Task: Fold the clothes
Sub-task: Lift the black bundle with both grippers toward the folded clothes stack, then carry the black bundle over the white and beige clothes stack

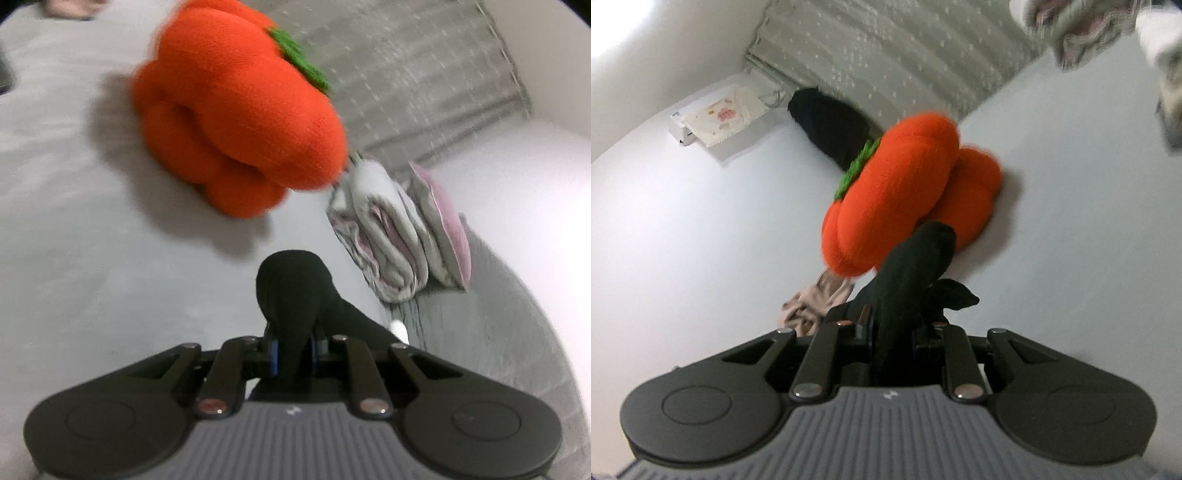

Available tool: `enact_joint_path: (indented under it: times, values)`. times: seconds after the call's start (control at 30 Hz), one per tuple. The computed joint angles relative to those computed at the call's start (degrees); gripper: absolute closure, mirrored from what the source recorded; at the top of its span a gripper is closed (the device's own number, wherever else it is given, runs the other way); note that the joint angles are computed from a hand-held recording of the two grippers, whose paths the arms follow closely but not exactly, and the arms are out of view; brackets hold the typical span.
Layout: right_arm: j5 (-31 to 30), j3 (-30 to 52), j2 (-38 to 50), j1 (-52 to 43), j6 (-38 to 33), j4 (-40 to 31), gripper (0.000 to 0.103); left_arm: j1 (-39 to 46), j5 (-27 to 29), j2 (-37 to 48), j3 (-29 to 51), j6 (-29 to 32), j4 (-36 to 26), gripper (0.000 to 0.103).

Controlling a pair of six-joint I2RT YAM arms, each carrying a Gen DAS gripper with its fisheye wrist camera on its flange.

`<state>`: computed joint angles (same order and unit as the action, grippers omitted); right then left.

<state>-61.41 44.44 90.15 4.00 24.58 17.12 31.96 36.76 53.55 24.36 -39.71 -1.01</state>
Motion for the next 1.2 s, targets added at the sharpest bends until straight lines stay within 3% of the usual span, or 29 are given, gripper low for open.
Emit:
enact_joint_path:
  times: [0.1, 0.2, 0.43, 0.73, 0.93, 1.13, 1.2]
  values:
    - [-0.63, 1.82, 2.24, -3.60, 1.03, 3.15, 0.083, -14.07, -10.52, 6.49, 4.14, -3.36, 5.83, 0.088]
    - [-1.84, 4.26, 6.16, -7.72, 5.58, 10.16, 0.083, -24.33, -17.54, 15.20, 10.23, -4.66, 10.57, 0.089]
    - [0.90, 12.17, 16.25, -14.07, 16.41, 28.02, 0.083, -36.54, -23.42, 36.64, 32.22, -0.79, 13.30, 0.089]
    - [10.33, 25.35, 31.53, -16.53, 21.63, 42.50, 0.083, -42.27, -21.89, 59.50, 61.79, 5.72, 8.58, 0.089]
    - [14.10, 33.27, 40.89, -17.90, 25.95, 47.88, 0.083, -43.49, -18.05, 73.22, 79.74, 6.67, 4.14, 0.089]
    - [14.96, 40.90, 47.82, -20.80, 33.14, 51.43, 0.083, -44.13, -13.44, 88.29, 104.57, 8.55, -7.92, 0.088]
    - [15.30, 41.57, 48.17, -21.24, 33.00, 49.87, 0.083, -44.09, -13.69, 91.37, 108.60, 8.74, -9.63, 0.088]
